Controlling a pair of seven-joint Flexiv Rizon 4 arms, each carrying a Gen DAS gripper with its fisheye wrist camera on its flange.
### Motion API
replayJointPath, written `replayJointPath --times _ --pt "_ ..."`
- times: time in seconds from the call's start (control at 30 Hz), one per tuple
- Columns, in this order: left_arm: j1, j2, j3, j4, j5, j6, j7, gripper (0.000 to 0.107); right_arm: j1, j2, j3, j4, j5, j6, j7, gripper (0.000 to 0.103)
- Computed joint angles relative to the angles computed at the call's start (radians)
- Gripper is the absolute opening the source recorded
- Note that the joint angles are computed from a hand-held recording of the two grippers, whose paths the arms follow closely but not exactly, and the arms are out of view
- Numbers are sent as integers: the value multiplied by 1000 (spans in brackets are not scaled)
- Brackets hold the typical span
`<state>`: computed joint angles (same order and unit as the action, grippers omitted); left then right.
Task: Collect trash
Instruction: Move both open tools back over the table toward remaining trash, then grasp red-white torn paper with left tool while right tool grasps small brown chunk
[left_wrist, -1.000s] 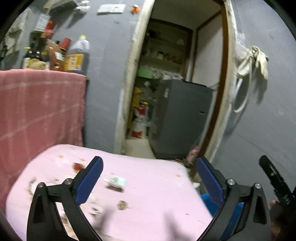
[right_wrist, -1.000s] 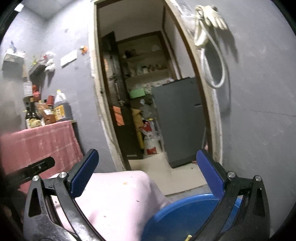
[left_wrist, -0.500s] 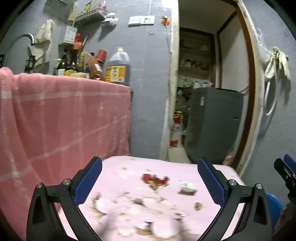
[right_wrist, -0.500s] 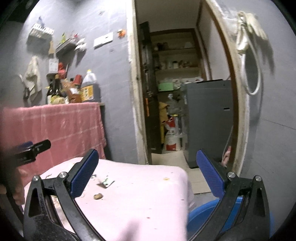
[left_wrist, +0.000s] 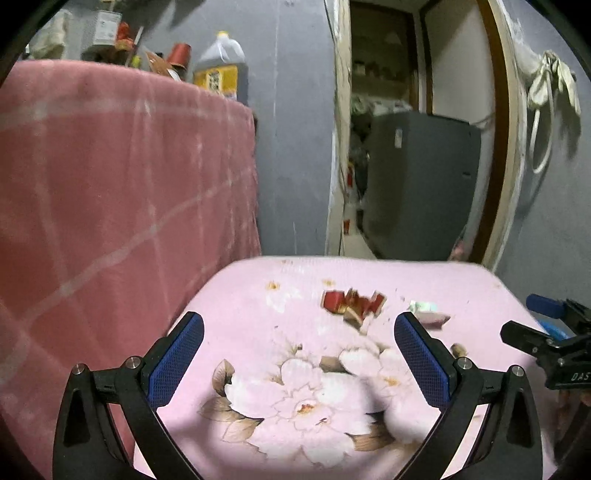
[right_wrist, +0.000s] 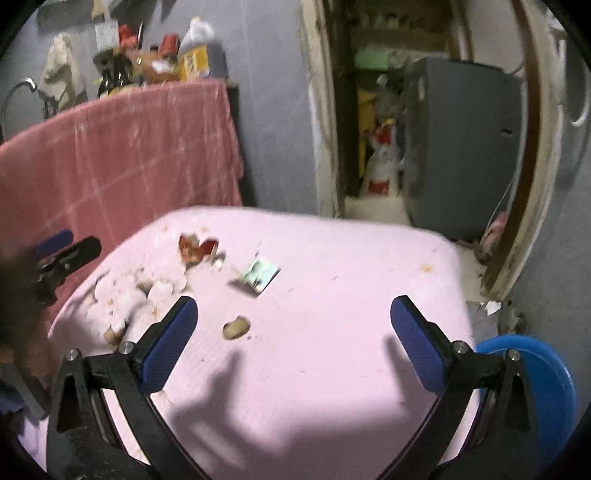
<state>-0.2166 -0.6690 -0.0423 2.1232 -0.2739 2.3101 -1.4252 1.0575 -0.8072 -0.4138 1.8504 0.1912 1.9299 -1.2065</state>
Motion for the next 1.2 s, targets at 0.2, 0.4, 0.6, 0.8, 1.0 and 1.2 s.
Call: replayJointPath --times 0.2,0.4,0.6,0.8,1.0,1.2 --pt "81 3 -48 -14 72 -102 -58 101 -77 5 86 -39 -116 -103 6 75" --pt "58 13 -25 -56 67 -245 -47 100 -221 18 236 -78 -275 -217 42 42" --pt "33 1 -6 -138 50 -419 4 96 -327 14 332 -100 -369 -234 79 18" --pt "-66 -37 92 -232 18 -494 37 92 -453 -1 460 -144 -438 -264 84 16" --pt "-100 -71 130 -343 33 -638 56 72 -484 -2 487 -147 -459 -266 99 16" --pt "-77 -87 108 -388 66 -676 41 45 -517 -8 522 -146 -469 -254 98 16"
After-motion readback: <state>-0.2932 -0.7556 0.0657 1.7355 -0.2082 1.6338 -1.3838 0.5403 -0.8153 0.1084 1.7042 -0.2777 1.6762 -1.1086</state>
